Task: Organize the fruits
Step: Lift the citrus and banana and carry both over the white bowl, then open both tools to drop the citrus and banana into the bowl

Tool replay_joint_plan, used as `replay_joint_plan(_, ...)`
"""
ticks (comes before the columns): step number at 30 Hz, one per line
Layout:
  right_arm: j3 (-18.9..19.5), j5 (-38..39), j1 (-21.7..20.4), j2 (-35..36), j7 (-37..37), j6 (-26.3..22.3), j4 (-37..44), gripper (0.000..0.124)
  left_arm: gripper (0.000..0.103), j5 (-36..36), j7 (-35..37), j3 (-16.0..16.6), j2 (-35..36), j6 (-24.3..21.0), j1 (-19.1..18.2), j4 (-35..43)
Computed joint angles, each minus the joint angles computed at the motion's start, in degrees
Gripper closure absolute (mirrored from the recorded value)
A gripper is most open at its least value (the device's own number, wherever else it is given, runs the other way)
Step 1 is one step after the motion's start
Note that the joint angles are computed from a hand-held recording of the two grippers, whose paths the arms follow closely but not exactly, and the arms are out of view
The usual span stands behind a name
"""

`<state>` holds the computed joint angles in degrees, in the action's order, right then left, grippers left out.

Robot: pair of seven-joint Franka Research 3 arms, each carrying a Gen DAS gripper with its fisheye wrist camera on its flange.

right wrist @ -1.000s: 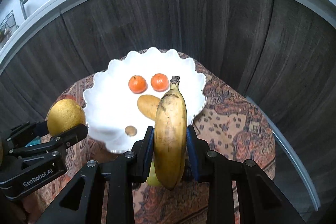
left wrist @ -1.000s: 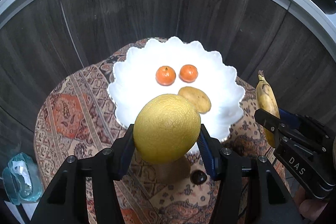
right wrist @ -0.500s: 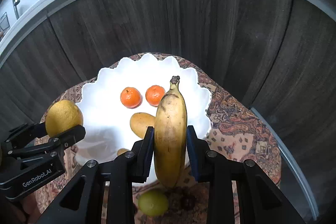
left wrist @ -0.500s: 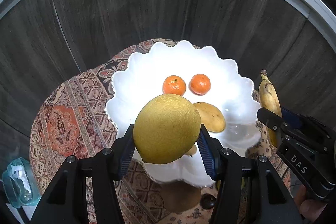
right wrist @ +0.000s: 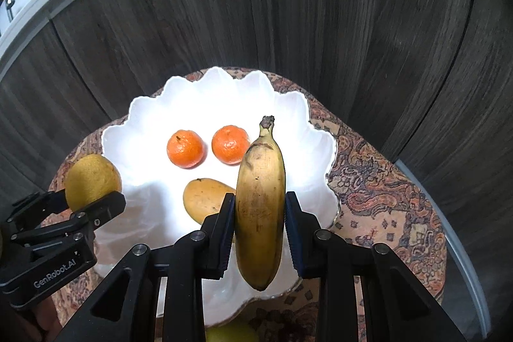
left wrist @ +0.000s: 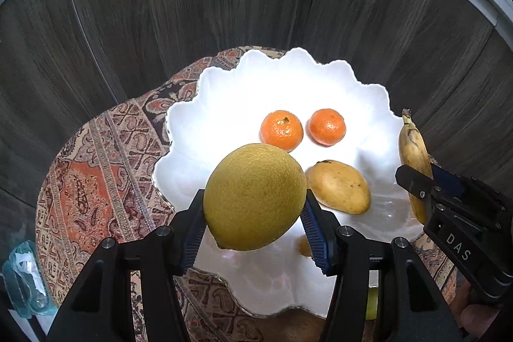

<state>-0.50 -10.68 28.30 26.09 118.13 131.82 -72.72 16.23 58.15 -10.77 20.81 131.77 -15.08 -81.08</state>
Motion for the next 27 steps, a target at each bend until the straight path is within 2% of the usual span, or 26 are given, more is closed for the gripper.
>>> replay_joint_plan(9,0.0,1.5,-0.1,1.7,-0.6,-1.2,1.8,0.091,0.044,-0.7,0.1,0.2,0.4,-0.9,0.2,-0.3)
replay_joint_plan(10,-0.2,1.1,0.0,1.5,-0.3,-0.8,1.6,0.087,0.034,0.2,-0.4,0.4,0.0,-0.6,0.0,-0.7)
replay_joint_plan(12,-0.7,0.0,0.5,1.0,0.5,-0.2,0.9,0.070,0.019,3.1,-2.7,1.3,-0.7,-0.5,-0.9,-1.2)
replay_joint_plan(14,-1.4,-1.9,1.2,0.3,2.3,0.5,0.2,0.051,0.017,4.3,-3.6,1.3,-1.5,0.0,-0.9,-1.7)
replay_joint_plan(17,-1.8,-4.0,1.6,-0.7,4.4,1.0,-0.7,0.043,0.011,4.8,-4.2,1.1,-2.1,-0.5,-0.8,-1.7)
replay_joint_plan(21,-1.4,-5.0,1.4,-1.6,5.2,0.4,-0.9,0.040,0.001,6.0,-5.8,1.1,-2.9,-0.9,-0.9,-1.8)
replay_joint_plan(27,-1.1,-7.0,1.5,-4.4,6.8,0.8,-3.0,0.040,0.000,7.3,-7.1,0.7,-4.8,-2.0,-1.3,-2.2)
